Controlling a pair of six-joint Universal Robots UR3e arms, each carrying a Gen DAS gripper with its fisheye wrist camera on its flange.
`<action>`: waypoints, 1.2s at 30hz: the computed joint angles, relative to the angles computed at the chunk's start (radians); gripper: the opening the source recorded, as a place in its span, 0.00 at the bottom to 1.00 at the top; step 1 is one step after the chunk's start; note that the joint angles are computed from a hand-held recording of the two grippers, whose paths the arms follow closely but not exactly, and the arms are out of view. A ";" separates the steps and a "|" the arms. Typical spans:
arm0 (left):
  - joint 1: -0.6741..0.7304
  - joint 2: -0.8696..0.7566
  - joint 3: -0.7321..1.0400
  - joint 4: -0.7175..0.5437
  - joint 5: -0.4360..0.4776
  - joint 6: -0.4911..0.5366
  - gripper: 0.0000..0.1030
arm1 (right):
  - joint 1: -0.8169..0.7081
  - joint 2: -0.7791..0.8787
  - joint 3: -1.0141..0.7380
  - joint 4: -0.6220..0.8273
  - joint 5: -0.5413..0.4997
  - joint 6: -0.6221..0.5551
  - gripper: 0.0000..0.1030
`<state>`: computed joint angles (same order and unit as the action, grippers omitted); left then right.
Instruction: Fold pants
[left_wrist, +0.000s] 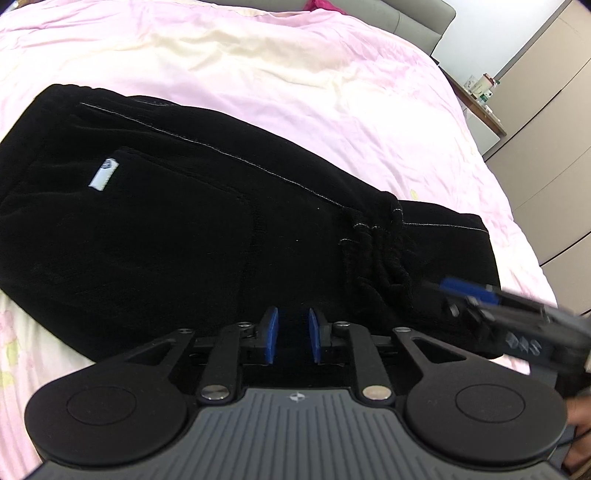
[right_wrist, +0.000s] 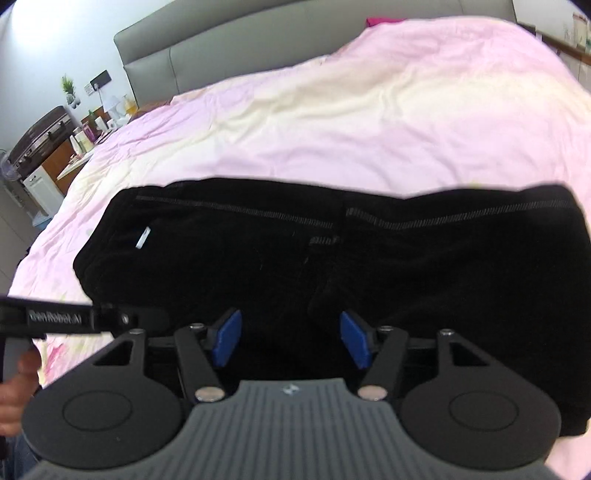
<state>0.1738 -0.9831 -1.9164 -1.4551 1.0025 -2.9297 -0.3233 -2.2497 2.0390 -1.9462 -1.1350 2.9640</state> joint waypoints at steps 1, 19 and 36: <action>-0.024 -0.015 0.001 0.025 0.008 -0.022 0.19 | 0.060 0.059 -0.015 -0.070 -0.075 0.033 0.55; -0.242 -0.349 0.035 0.427 -0.019 -0.201 0.64 | 0.045 0.151 0.114 -0.196 0.013 0.053 0.20; -0.435 -0.575 0.097 0.707 0.151 -0.279 0.27 | -0.311 -0.098 0.163 0.220 0.283 -0.296 0.41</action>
<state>-0.2612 -1.5577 -1.8191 -0.7486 1.1532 -3.2087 -0.6341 -2.3475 2.2023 -1.7263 -0.8520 2.6676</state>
